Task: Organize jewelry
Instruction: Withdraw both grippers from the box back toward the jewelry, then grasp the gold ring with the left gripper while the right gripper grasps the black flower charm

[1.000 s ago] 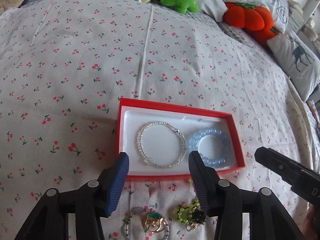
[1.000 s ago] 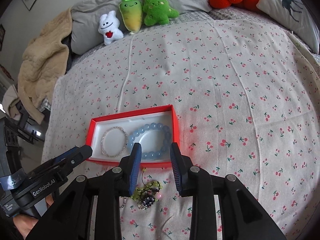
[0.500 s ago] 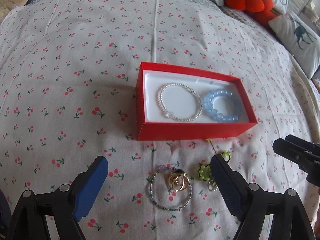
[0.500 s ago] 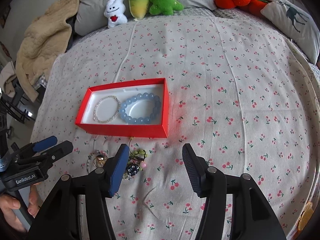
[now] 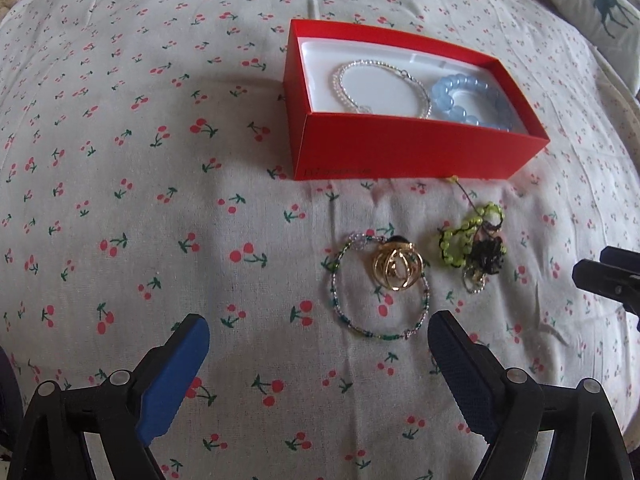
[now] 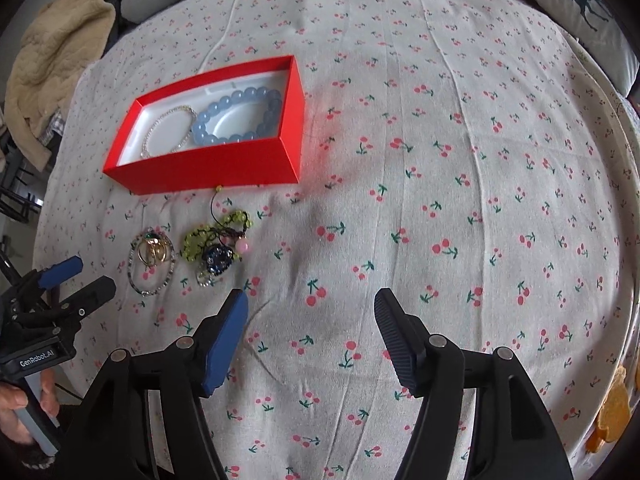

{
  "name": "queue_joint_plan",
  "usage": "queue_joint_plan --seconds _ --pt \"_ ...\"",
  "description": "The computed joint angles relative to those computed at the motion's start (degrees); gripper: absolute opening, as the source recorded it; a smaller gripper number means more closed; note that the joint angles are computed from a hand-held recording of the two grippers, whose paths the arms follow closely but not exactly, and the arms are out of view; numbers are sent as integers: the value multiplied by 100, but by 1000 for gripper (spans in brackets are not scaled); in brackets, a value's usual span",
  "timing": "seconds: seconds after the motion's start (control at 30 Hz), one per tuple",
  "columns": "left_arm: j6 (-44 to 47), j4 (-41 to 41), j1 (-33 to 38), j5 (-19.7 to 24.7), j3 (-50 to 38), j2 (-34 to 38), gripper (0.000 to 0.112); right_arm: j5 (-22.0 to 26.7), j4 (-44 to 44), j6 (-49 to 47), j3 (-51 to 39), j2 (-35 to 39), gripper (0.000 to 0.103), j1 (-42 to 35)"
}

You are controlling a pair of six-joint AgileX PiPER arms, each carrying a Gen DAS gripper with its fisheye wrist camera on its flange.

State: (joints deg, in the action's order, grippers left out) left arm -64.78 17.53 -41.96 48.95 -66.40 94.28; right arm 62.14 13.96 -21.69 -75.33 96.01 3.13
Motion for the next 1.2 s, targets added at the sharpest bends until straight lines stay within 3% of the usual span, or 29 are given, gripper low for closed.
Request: queue_joint_plan --seconds 0.27,0.37,0.43,0.63,0.8,0.9,1.2 --pt "189 -602 172 -466 -28 140 89 -84 -197 97 160 -51 69 210" --pt "218 -772 226 -731 -107 243 73 -54 -228 174 101 1 69 255" --pt "219 -844 243 -816 -236 369 55 -39 -250 251 44 48 69 272" --pt "52 -779 220 -649 -740 875 42 24 -192 321 -91 172 69 201" --pt "-241 -488 193 -474 -998 1101 39 50 -185 308 -103 190 69 137" --pt "-323 -397 193 -364 -1072 1179 27 60 -179 321 -116 214 69 129" --pt "-384 -263 175 -328 -858 814 26 132 149 398 -237 341 69 220"
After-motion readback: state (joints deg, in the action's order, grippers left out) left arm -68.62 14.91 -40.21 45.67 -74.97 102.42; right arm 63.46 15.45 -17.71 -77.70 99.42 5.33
